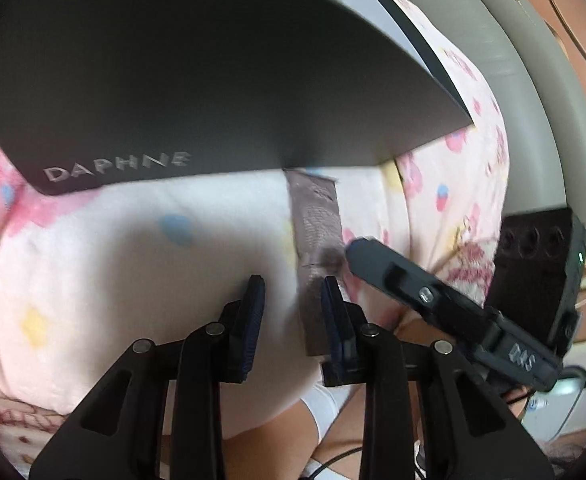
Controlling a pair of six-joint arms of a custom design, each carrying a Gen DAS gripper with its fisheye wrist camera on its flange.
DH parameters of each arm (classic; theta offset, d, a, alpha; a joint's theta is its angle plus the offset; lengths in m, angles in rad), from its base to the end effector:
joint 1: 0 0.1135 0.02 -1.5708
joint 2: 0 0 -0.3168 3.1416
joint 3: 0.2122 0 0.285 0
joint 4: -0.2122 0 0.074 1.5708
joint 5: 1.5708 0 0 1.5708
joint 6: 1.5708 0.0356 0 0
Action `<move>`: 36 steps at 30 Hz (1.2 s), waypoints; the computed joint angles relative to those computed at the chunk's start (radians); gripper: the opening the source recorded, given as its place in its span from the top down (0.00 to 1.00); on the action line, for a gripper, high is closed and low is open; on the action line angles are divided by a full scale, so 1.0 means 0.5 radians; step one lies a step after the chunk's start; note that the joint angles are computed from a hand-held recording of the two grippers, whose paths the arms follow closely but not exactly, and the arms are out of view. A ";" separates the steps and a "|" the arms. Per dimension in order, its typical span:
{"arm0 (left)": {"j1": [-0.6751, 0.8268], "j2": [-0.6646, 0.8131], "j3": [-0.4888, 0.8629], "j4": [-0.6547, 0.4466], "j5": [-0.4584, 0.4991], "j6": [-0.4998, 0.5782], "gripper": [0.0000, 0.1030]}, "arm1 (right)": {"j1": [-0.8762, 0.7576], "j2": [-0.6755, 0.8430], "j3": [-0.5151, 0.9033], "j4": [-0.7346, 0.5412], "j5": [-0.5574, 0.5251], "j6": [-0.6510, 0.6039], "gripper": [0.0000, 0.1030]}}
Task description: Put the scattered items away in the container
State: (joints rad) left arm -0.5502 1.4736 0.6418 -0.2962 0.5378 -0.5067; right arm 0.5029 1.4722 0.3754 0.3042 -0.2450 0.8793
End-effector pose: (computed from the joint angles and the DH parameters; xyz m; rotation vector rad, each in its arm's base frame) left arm 0.2173 -0.1547 0.1688 0.2396 2.8560 -1.0054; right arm 0.2110 0.1259 0.1310 0.3496 2.5215 0.9056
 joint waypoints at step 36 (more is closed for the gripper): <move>0.289 -0.276 -0.264 0.348 0.113 -0.201 0.64 | 0.156 0.057 0.245 -0.326 -0.087 -0.626 0.72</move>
